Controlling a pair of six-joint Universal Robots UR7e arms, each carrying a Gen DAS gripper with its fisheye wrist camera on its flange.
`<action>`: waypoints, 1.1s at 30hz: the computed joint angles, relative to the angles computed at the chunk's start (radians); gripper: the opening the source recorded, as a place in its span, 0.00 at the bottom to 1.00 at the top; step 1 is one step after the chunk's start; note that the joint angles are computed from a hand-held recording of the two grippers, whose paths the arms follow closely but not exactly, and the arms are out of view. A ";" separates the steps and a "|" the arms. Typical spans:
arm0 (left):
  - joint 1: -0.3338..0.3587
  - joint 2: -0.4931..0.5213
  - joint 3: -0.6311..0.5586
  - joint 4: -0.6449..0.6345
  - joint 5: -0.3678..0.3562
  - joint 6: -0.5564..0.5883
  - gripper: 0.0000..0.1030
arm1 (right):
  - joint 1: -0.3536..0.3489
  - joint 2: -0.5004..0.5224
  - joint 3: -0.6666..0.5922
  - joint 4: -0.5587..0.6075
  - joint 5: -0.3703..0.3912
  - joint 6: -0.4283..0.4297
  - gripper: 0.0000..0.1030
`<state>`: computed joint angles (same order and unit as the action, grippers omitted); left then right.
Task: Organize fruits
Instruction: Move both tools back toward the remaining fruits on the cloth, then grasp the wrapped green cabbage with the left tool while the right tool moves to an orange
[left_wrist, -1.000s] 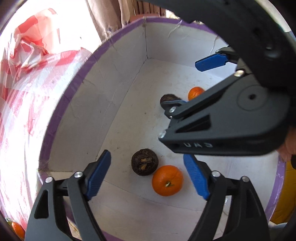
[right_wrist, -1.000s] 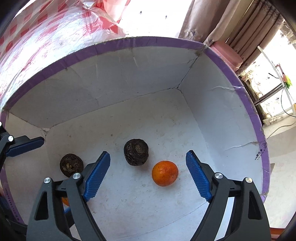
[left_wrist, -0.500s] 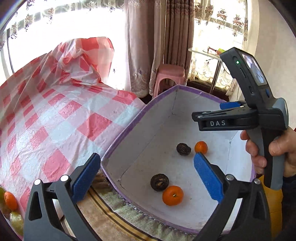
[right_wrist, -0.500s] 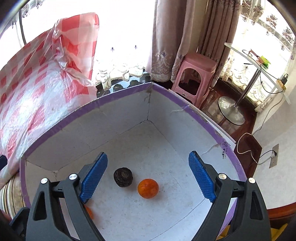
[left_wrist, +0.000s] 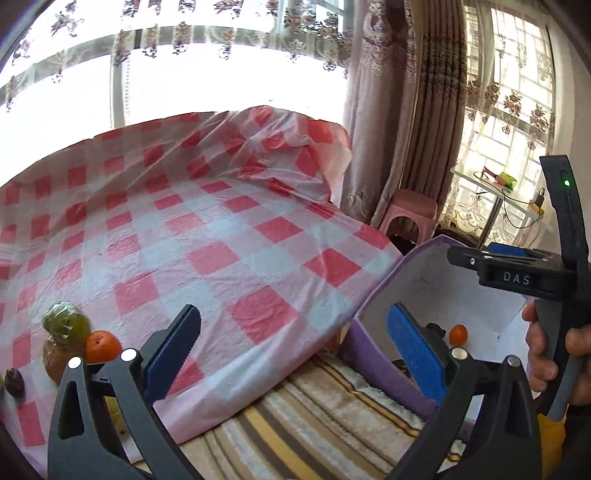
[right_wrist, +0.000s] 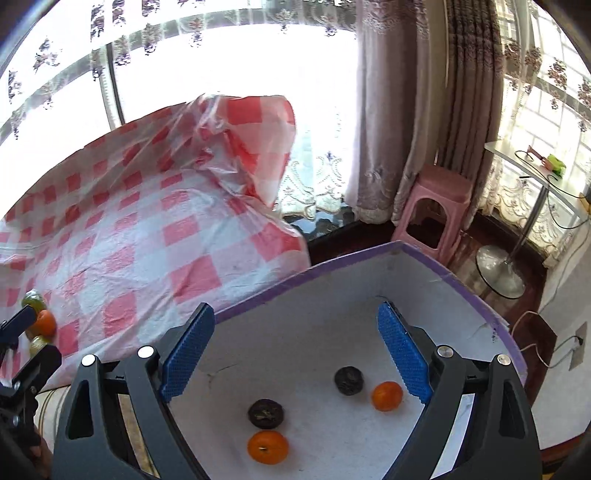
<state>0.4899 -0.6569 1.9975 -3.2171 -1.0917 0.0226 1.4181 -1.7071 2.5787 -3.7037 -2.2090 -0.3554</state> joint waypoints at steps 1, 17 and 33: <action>0.007 -0.019 0.018 -0.006 0.022 -0.007 0.98 | 0.014 0.017 0.000 0.010 0.018 0.008 0.84; 0.179 -0.272 0.164 -0.064 0.315 -0.160 0.98 | 0.233 0.406 -0.088 -0.019 0.000 0.017 0.84; 0.339 -0.387 0.150 0.015 0.488 -0.204 0.98 | 0.298 0.576 -0.219 -0.026 0.025 -0.021 0.84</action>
<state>0.8293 -1.0441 2.1475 -3.2026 -0.6033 -0.1814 1.7156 -1.1306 2.3601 -3.7296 -2.1839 -0.3768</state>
